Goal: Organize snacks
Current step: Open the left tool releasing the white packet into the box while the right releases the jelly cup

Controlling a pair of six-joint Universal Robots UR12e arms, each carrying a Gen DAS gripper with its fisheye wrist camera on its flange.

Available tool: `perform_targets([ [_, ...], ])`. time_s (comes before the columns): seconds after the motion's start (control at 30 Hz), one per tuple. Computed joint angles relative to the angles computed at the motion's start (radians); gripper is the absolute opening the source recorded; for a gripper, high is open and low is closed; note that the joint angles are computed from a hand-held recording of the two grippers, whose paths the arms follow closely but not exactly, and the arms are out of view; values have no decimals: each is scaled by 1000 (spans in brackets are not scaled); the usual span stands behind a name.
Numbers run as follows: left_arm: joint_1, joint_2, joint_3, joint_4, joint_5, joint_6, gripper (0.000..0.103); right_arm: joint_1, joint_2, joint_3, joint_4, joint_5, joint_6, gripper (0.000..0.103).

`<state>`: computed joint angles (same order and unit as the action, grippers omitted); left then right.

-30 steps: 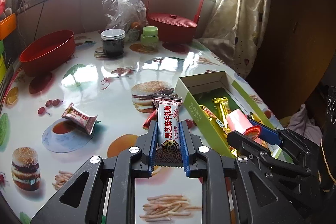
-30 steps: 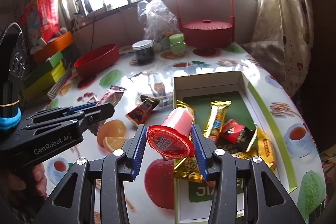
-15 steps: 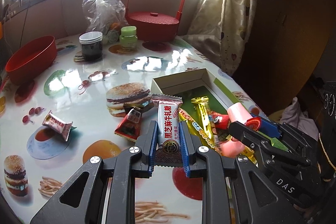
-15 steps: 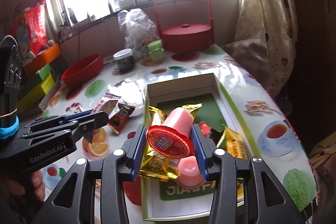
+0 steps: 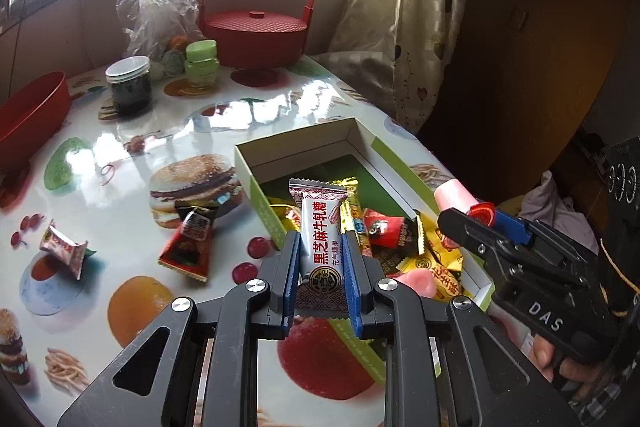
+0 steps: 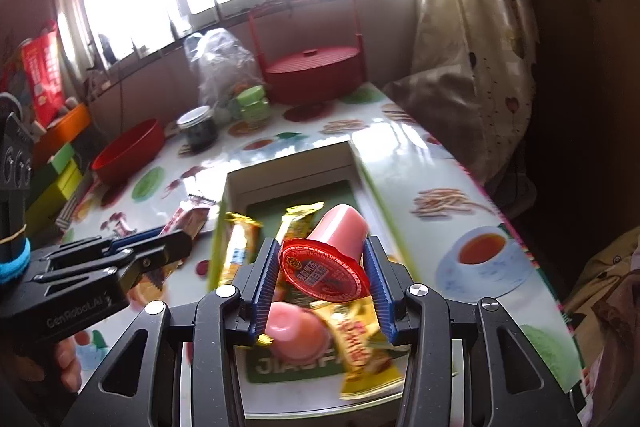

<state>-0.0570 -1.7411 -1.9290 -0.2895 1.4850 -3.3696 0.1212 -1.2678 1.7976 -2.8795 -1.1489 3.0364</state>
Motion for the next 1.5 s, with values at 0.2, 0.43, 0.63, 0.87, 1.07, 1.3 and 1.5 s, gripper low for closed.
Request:
perform_targets([
  [0.2,-8,-17,15,-21,-20,3,22,-13,13,-15,19,-11,-1,42],
  [0.43,-17,-31,29,-39,-17,10,22,-17,26,-30,36,3,-17,42],
  [0.63,-22,-42,40,-58,-21,14,22,-13,46,-58,65,20,-74,42],
  [0.87,-28,-54,52,-72,-9,18,22,-13,68,-84,87,37,-106,42],
  [1.07,-31,-63,63,-79,2,20,22,-8,85,-109,113,62,-165,42],
  [1.3,-34,-69,74,-90,11,27,22,-3,103,-135,135,64,-185,42],
  [1.5,-34,-71,77,-93,11,28,22,4,121,-160,172,69,-220,42],
])
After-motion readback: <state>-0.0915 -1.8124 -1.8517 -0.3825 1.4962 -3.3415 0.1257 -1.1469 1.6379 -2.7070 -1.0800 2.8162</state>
